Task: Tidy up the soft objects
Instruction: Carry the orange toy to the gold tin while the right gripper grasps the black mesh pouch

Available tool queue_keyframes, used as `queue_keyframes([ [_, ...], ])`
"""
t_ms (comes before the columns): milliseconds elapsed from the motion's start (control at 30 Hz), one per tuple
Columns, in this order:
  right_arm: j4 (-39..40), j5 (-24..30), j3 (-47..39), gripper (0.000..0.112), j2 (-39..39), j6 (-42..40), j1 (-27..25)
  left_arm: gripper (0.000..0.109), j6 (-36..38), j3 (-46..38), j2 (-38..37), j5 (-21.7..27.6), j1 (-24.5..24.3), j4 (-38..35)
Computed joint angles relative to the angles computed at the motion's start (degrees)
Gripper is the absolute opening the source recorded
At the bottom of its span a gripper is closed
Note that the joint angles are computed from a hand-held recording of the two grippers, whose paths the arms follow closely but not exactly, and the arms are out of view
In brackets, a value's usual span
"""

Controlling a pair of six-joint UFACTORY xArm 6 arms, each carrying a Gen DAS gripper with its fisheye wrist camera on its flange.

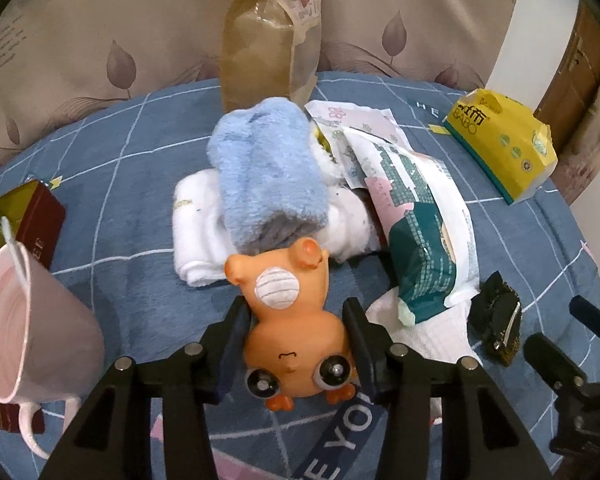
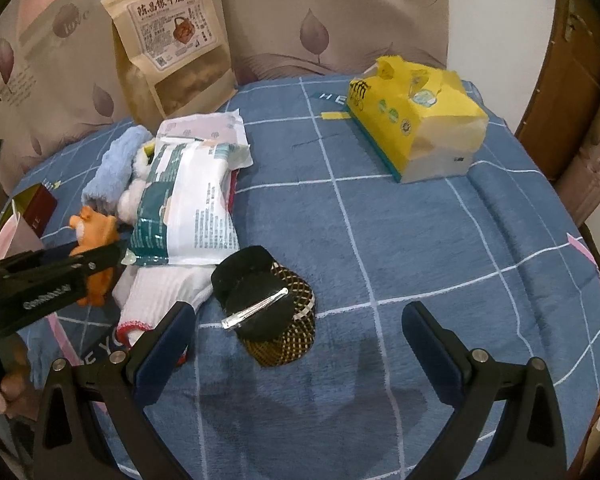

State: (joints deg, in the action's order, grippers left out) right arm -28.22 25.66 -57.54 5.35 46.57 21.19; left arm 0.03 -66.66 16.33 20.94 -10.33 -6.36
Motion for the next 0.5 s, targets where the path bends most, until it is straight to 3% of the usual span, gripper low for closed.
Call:
queue_keyframes([
  [500, 6.7, -2.48, 0.06, 0.088, 2.44, -6.35, -0.14, 0.048, 2.89, 4.53, -7.44, -0.1, 1.01, -0.57],
])
